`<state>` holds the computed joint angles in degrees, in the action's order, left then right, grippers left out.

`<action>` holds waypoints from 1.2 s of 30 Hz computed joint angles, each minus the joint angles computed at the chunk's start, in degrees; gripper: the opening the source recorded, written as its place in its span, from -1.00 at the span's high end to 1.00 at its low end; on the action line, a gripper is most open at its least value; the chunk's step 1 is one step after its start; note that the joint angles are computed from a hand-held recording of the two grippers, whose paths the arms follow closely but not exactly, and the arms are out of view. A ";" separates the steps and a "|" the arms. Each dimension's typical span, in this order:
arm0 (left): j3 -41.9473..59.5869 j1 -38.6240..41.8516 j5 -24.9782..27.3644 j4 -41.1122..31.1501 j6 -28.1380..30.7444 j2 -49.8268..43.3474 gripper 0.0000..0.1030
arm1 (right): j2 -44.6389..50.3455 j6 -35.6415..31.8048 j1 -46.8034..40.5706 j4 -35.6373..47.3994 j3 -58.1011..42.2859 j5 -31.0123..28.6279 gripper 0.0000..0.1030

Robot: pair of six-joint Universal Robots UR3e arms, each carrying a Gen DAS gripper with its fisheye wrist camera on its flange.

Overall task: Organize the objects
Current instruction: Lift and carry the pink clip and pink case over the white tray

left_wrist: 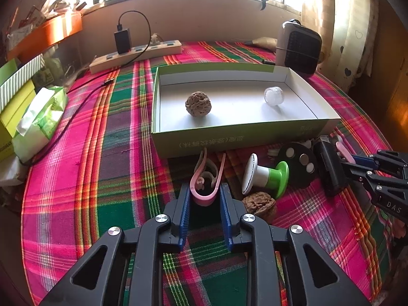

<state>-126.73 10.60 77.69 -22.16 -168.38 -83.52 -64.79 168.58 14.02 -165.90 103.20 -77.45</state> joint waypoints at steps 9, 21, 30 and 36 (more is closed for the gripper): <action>3.29 -2.03 2.76 1.00 -0.45 -3.82 0.41 | 0.41 0.42 0.43 0.02 -0.54 -0.87 0.63; 4.10 -2.71 3.51 1.99 -1.02 -5.13 0.58 | 1.13 0.99 1.18 0.12 -1.58 -2.09 0.63; 3.82 -2.46 3.10 2.14 -1.23 -4.96 0.58 | 1.11 1.32 1.28 0.05 -1.53 -2.16 0.63; 3.79 -2.12 2.57 1.73 -1.53 -4.61 0.58 | 1.18 1.44 1.31 0.04 -1.59 -2.19 0.63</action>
